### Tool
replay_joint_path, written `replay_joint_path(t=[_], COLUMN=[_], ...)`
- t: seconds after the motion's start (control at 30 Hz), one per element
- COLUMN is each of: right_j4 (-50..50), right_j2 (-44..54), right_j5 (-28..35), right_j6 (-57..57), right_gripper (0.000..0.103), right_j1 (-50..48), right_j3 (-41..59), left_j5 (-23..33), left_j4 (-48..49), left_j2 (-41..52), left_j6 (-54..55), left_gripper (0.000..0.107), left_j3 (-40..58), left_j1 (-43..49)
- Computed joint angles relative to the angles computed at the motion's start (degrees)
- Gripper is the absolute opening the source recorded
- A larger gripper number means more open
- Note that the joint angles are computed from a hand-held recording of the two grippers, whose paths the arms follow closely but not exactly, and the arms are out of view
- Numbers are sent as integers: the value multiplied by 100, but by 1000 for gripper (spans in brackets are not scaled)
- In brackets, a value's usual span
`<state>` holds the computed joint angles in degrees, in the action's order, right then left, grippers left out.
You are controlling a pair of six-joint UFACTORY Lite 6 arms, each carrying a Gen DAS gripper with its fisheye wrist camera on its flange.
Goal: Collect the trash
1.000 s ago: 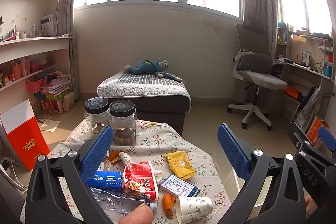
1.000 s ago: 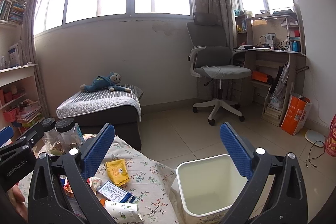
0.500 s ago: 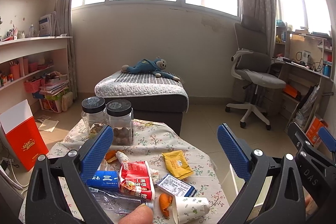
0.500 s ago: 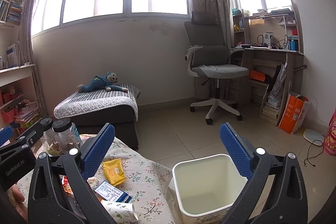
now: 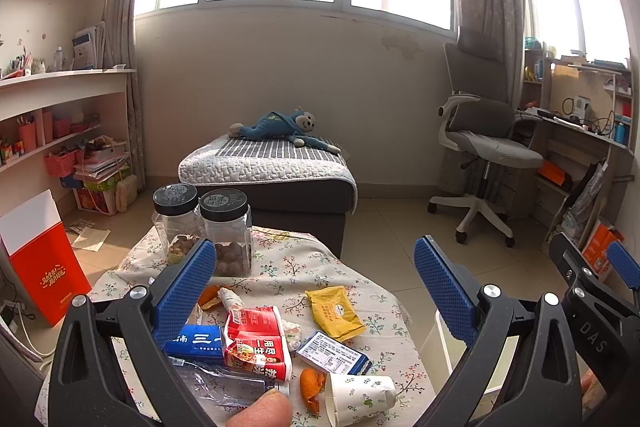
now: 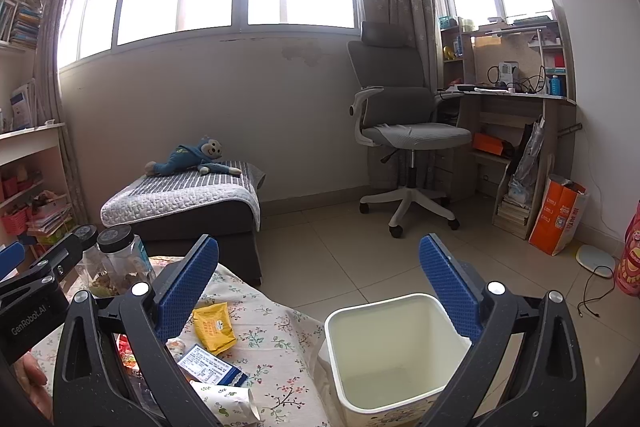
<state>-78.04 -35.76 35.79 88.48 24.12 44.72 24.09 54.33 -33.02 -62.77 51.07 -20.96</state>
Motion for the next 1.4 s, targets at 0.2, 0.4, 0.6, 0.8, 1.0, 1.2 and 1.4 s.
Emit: replay_joint_path(t=[0.2, 0.4, 0.6, 0.8, 1.0, 1.2, 1.4], right_j4=[-3, -19, 788, 3009, 4960, 6069, 6469], right_j2=[5, 34, 102, 1039, 1806, 2410, 2575], right_j5=[-3, 29, -304, -512, -394, -236, -184], right_j6=[8, 35, -812, -2991, -4770, -5572, -5924], right_gripper=[96, 96, 96, 96, 96, 96, 96], right_j1=[-2, 30, -339, -692, -719, -651, -670], right_j3=[2, 11, 87, 619, 915, 1146, 1239], left_j5=[16, 2, -2, 204, 793, 1967, 2783], left_j4=[44, 82, -809, -2240, -5146, -7438, -8829], left_j2=[4, -6, 211, 739, 1829, 3159, 3946], left_j6=[-52, -119, 679, 2111, 5168, 7410, 8010], left_gripper=[96, 96, 96, 96, 96, 96, 96], left_j3=[-6, -59, 90, 314, 778, 1066, 782], left_j1=[-21, -18, 342, 1125, 2807, 4383, 5159])
